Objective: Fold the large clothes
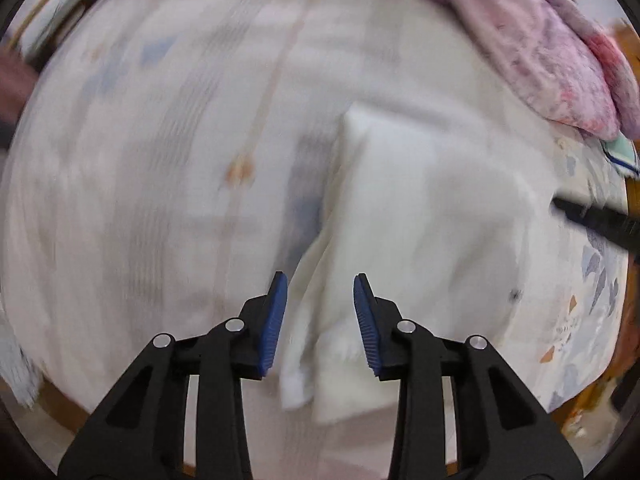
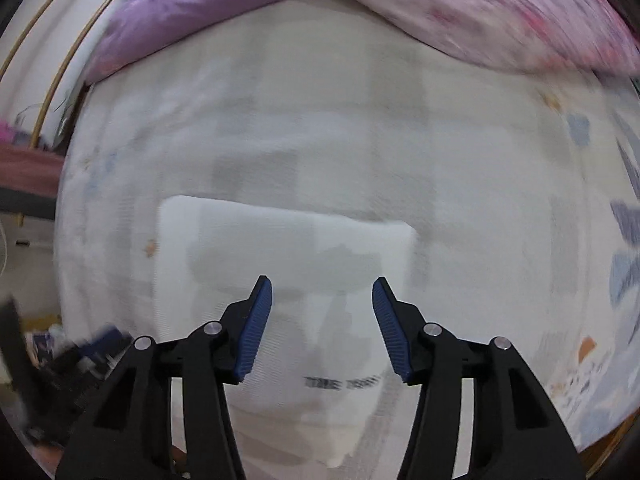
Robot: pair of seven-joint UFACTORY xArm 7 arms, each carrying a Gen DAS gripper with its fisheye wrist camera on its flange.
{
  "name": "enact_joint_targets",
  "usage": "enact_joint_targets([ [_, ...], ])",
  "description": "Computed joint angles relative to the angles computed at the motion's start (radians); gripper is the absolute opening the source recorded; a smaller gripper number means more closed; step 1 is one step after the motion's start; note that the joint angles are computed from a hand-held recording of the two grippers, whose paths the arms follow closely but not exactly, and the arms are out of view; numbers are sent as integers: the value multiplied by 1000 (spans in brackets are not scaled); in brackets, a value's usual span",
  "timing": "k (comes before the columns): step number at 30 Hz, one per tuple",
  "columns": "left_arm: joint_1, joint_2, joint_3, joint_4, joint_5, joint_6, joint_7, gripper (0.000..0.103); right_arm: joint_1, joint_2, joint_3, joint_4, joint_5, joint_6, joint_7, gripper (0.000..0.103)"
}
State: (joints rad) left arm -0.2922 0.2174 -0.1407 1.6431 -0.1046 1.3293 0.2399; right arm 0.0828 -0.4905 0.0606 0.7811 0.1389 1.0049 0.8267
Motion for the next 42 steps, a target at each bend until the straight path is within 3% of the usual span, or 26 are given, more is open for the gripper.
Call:
enact_joint_targets([
  [3, -41, 68, -24, 80, 10, -20, -8, 32, -4, -31, 1, -51, 26, -34, 44, 50],
  [7, -113, 172, -40, 169, 45, -54, -28, 32, 1, 45, -5, -27, 36, -82, 49, 50],
  [11, -217, 342, 4, 302, 200, -42, -120, 33, 18, 146, -62, -57, 153, -202, -12, 50],
  [16, -246, 463, 18, 392, 235, -67, -80, 32, -3, 307, -21, 5, 60, -191, 21, 52],
  [19, -247, 491, 24, 466, 215, -6, -82, 32, 1, 288, -21, 24, 66, -148, 27, 52],
  [22, -214, 371, 19, 334, 185, -52, -78, 33, 20, 202, -16, -20, 125, -117, 35, 52],
  [24, -170, 228, 8, 145, 153, -111, -67, 34, 47, 127, 15, -68, 132, -110, 73, 52],
  [26, -100, 121, -9, -2, 52, -93, -38, 39, 79, 63, 53, -118, 135, -108, 133, 52],
  [29, -53, -5, -2, -211, 35, -78, -21, 39, 100, -53, 161, -183, 44, -118, 332, 52],
  [31, -26, -91, 5, -345, 43, -88, 16, 40, 138, -90, 172, -202, 65, -105, 419, 53],
  [32, -1, -146, 14, -415, -3, -112, 47, 40, 168, -94, 170, -209, 89, -105, 437, 53],
  [36, 43, -192, 28, -456, -67, -84, 84, 44, 259, -86, 192, -234, 117, -111, 488, 68],
  [40, 37, -176, 12, -397, -27, -82, 118, 66, 393, -109, 102, -317, 326, -199, 384, 70],
  [42, 36, -150, 9, -349, -60, -89, 143, 77, 374, -164, 104, -319, 283, -160, 369, 72],
])
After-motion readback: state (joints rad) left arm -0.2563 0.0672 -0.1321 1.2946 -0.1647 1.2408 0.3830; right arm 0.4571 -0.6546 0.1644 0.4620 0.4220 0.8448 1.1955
